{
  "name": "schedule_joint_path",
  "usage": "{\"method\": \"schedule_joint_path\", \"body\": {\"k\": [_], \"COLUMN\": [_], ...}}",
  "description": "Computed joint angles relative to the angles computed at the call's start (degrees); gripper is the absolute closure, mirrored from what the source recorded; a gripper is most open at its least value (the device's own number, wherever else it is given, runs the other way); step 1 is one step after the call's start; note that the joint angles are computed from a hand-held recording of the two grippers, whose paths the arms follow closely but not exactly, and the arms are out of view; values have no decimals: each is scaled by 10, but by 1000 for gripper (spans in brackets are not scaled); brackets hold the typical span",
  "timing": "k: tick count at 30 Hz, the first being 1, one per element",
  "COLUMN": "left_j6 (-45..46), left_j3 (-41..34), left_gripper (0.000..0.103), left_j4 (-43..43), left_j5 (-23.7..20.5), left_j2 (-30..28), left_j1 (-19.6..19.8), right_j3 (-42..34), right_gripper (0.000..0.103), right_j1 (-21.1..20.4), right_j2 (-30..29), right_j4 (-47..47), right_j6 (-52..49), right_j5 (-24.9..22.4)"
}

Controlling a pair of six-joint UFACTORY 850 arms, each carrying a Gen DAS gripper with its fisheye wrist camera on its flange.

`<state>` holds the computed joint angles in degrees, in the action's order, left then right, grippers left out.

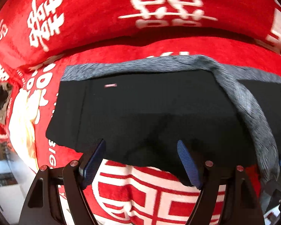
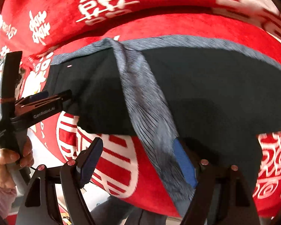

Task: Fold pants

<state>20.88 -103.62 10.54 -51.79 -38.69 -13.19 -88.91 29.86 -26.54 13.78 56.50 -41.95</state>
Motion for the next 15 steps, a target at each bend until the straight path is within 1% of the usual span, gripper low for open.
{"method": "schedule_joint_path", "body": {"k": [6,10,12,15], "left_j6": [64,119,147,211], "left_j3": [72,134,155,172], "left_gripper": [24,24,24,24], "left_j4": [-28,-49,-66,-122], "left_j5": [21,40,37,3], "left_j2": [49,91,106,119], "left_j1": [-8,-11,-11,-6], "right_j3": [77,131,161,213], "right_gripper": [23,23,23,23], "right_j1": [37,79,106,156], "right_j2": [66,109,135,174], "right_j4": [-74,-124,-163,-215], "right_j6": [148,273,356,504], "right_j5": [14,16,22,22]}}
